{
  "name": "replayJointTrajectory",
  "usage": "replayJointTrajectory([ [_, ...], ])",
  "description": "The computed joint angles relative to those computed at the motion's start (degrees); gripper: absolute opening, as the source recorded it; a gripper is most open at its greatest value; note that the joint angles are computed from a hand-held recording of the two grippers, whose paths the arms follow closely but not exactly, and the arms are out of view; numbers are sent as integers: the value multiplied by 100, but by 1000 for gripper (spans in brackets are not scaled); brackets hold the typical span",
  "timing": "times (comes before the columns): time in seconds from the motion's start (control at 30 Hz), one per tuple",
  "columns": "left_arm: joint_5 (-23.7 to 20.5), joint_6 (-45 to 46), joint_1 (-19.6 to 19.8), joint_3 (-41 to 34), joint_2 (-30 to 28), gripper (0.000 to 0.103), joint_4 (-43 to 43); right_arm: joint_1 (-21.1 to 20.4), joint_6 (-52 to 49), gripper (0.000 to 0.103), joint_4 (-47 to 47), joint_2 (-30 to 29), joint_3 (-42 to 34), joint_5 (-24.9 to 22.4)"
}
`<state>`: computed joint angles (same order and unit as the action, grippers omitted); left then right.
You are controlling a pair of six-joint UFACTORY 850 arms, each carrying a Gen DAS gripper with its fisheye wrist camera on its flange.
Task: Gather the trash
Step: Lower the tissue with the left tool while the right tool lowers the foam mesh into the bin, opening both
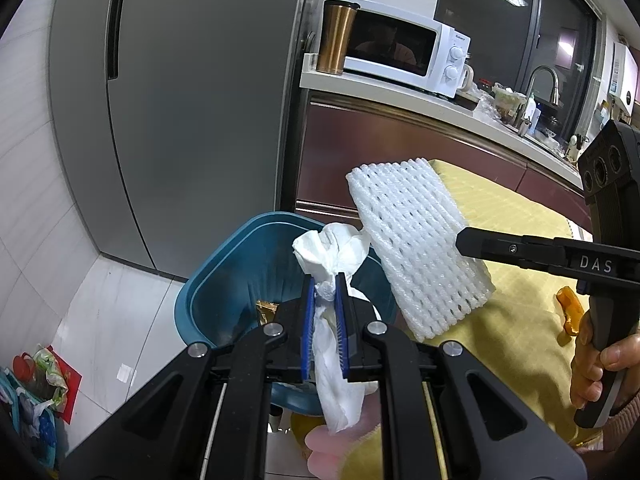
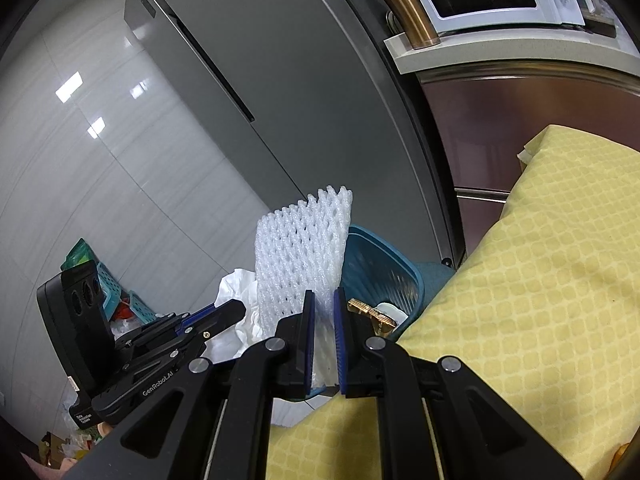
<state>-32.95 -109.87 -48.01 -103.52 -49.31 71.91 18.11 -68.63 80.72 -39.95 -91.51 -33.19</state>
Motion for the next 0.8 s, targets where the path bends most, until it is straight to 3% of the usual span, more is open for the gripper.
replayJointTrajectory([
  [0.8, 14, 137, 105, -107, -155, 10, -338, 100, 747, 9, -654, -348, -507, -20],
])
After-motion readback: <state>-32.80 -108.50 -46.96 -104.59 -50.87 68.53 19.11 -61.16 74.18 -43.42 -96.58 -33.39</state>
